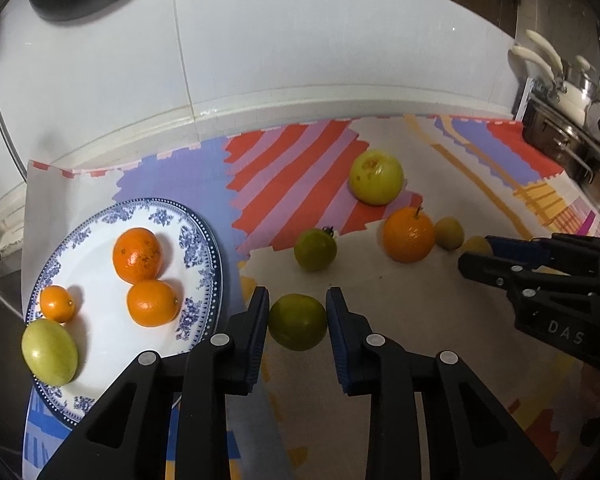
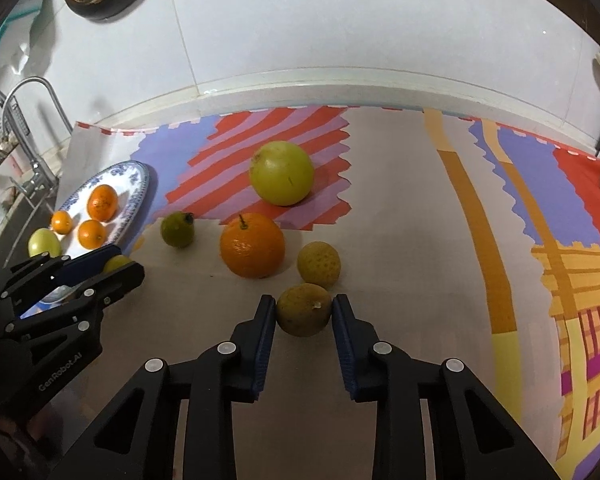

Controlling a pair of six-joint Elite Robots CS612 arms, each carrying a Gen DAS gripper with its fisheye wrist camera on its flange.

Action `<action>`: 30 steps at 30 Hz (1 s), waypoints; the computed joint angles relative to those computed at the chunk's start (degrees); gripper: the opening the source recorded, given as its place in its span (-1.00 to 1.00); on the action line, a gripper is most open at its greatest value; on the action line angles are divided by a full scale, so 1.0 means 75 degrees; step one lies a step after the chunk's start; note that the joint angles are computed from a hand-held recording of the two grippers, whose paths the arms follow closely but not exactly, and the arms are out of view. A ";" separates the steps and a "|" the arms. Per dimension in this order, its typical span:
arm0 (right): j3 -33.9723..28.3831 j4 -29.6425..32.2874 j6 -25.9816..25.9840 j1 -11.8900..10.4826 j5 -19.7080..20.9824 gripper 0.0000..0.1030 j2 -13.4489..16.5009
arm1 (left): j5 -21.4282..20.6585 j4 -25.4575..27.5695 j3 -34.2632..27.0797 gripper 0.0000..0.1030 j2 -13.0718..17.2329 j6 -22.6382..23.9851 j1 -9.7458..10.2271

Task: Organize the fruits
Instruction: 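Grasp a green lime with the left tool while the right tool grasps a brown fruit, then lower both fruits onto the plate and open both tools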

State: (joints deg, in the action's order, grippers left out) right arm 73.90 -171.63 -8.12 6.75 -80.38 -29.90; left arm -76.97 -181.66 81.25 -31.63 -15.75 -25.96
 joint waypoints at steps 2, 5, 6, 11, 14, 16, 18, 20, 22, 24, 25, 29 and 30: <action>0.0053 -0.0053 -0.0044 0.0005 0.0072 -0.41 -0.0052 | -0.0020 -0.0144 0.0101 -0.43 -0.0073 -0.0044 -0.0004; 0.0151 -0.0185 -0.0138 0.0014 0.0270 -0.41 -0.0142 | -0.0016 -0.0385 0.0281 -0.43 -0.0195 -0.0135 -0.0006; 0.0182 -0.0234 -0.0187 0.0020 0.0331 -0.41 -0.0170 | 0.0009 -0.0433 0.0327 -0.43 -0.0230 -0.0165 -0.0008; 0.0271 -0.0431 -0.0528 0.0070 0.0795 -0.41 -0.0303 | 0.0214 -0.0863 0.0658 -0.43 -0.0436 -0.0331 -0.0006; 0.0228 -0.0457 -0.0785 0.0121 0.1098 -0.41 -0.0321 | 0.0406 -0.1083 0.0824 -0.43 -0.0536 -0.0477 0.0015; 0.0150 -0.0406 -0.0989 0.0167 0.1323 -0.41 -0.0312 | 0.0552 -0.1193 0.0914 -0.43 -0.0586 -0.0543 0.0031; 0.0070 -0.0389 -0.1128 0.0212 0.1450 -0.41 -0.0287 | 0.0718 -0.1275 0.0996 -0.43 -0.0639 -0.0600 0.0057; -0.0063 -0.0348 -0.1310 0.0270 0.1613 -0.41 -0.0244 | 0.0832 -0.1343 0.1051 -0.43 -0.0677 -0.0687 0.0107; -0.0239 -0.0196 -0.1438 0.0316 0.1814 -0.41 -0.0190 | 0.0898 -0.1357 0.1070 -0.43 -0.0696 -0.0751 0.0163; -0.0533 0.0000 -0.1563 0.0393 0.1983 -0.41 -0.0075 | 0.0988 -0.1306 0.1050 -0.43 -0.0704 -0.0851 0.0246; -0.0610 0.0074 -0.1616 0.0414 0.2060 -0.41 -0.0051 | 0.0999 -0.1298 0.1057 -0.43 -0.0709 -0.0890 0.0272; -0.1283 0.0603 -0.1938 0.0574 0.2312 -0.41 0.0239 | 0.0987 -0.1116 0.0946 -0.43 -0.0669 -0.1075 0.0476; -0.1446 0.0745 -0.1937 0.0604 0.2356 -0.41 0.0312 | 0.0967 -0.1087 0.0912 -0.43 -0.0648 -0.1092 0.0523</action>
State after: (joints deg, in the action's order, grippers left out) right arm 63.05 -166.04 -22.65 11.28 -62.72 -27.56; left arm -69.72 -189.81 88.09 -36.50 -23.94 -22.04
